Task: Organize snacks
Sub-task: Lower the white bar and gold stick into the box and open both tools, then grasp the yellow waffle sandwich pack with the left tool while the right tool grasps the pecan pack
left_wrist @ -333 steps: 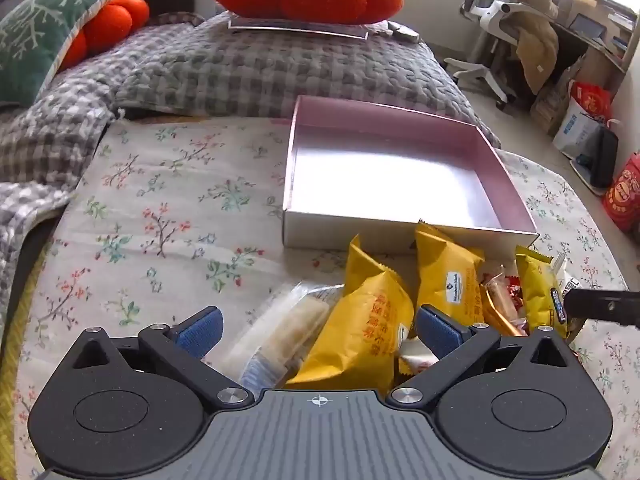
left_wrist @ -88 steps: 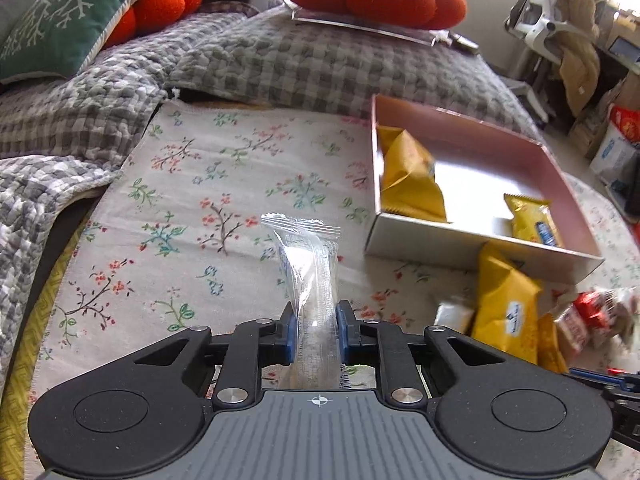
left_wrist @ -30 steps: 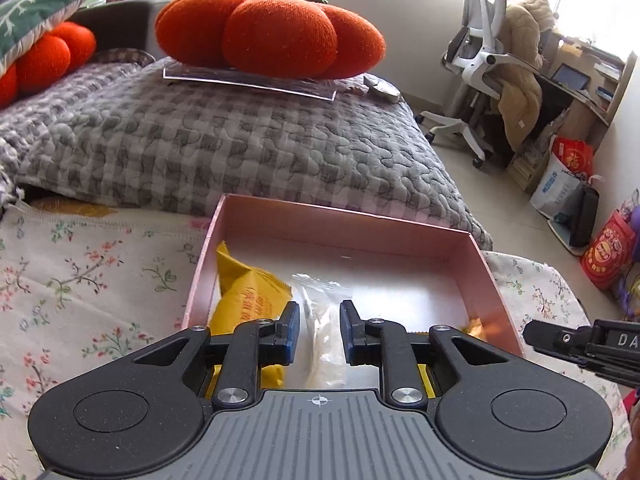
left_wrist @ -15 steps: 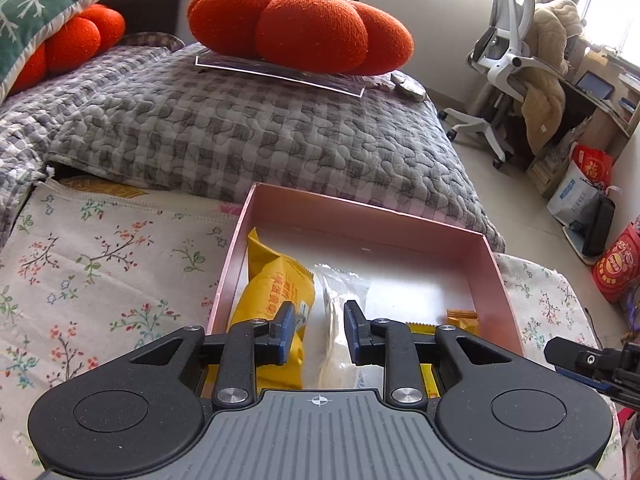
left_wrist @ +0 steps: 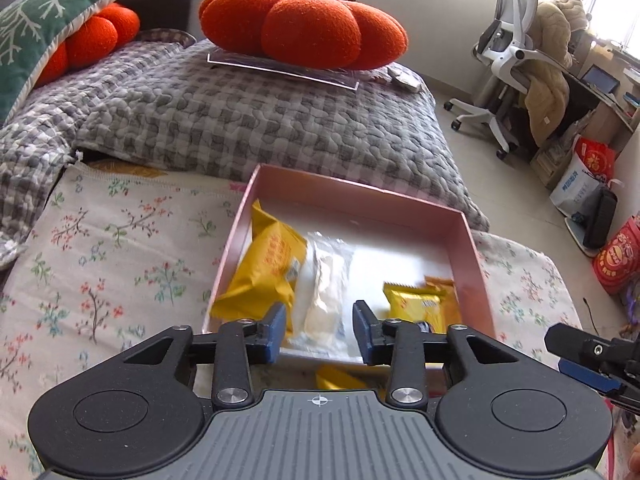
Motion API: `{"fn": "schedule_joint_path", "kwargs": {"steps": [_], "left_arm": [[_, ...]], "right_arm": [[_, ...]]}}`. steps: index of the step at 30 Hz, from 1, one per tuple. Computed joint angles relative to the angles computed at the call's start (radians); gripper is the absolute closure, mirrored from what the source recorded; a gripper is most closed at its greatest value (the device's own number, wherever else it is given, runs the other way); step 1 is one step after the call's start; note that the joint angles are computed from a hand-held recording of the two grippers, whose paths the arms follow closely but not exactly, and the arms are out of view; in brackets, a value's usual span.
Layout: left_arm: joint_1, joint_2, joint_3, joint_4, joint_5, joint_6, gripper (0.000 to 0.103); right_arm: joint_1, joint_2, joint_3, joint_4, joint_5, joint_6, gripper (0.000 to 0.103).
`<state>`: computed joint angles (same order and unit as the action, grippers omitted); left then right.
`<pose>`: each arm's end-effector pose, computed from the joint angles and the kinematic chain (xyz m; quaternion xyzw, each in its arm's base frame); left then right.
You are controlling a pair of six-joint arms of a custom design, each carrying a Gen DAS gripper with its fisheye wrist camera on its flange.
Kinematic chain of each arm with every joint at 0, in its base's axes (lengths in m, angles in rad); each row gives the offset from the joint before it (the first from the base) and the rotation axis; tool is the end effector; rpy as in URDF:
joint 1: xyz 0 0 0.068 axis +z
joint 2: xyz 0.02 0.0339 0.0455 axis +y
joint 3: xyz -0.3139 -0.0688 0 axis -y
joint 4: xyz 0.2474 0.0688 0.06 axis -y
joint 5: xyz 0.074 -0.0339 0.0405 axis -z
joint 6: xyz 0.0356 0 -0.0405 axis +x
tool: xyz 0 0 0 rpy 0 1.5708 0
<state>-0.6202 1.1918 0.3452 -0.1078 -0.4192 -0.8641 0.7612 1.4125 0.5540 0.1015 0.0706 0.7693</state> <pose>0.1503 -0.0895 0.1727 -0.1760 0.9174 -0.0544 0.3527 0.1880 0.1756 0.2002 0.0177 0.9177 0.2506 0.3077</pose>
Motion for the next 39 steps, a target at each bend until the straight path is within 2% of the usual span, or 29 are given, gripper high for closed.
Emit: {"fn": "schedule_joint_path", "kwargs": {"steps": [4,14,21,27,32,39], "left_arm": [[-0.097,-0.037,0.021,-0.093,-0.061,-0.060,0.055],[-0.280,-0.115,0.027,-0.259,-0.164,-0.224,0.045],[-0.379,-0.138,0.023,-0.347,-0.212,-0.324,0.039],[-0.485,-0.145,0.015,-0.407,-0.244,-0.413,0.034],[-0.535,-0.123,-0.014,-0.399,-0.235,-0.437,0.030],[-0.506,-0.091,-0.074,-0.278,-0.163,-0.373,0.029]], "right_arm": [[0.030,-0.049,-0.010,-0.048,0.017,0.004,0.037],[0.078,-0.142,-0.041,-0.133,0.075,0.010,0.023],[0.129,-0.176,-0.047,-0.214,0.134,0.005,0.018],[0.141,-0.197,-0.063,-0.253,0.105,0.010,0.018],[0.161,-0.179,-0.064,-0.279,0.106,-0.001,0.017],[0.128,-0.159,-0.076,-0.277,0.103,-0.014,0.016]]}}
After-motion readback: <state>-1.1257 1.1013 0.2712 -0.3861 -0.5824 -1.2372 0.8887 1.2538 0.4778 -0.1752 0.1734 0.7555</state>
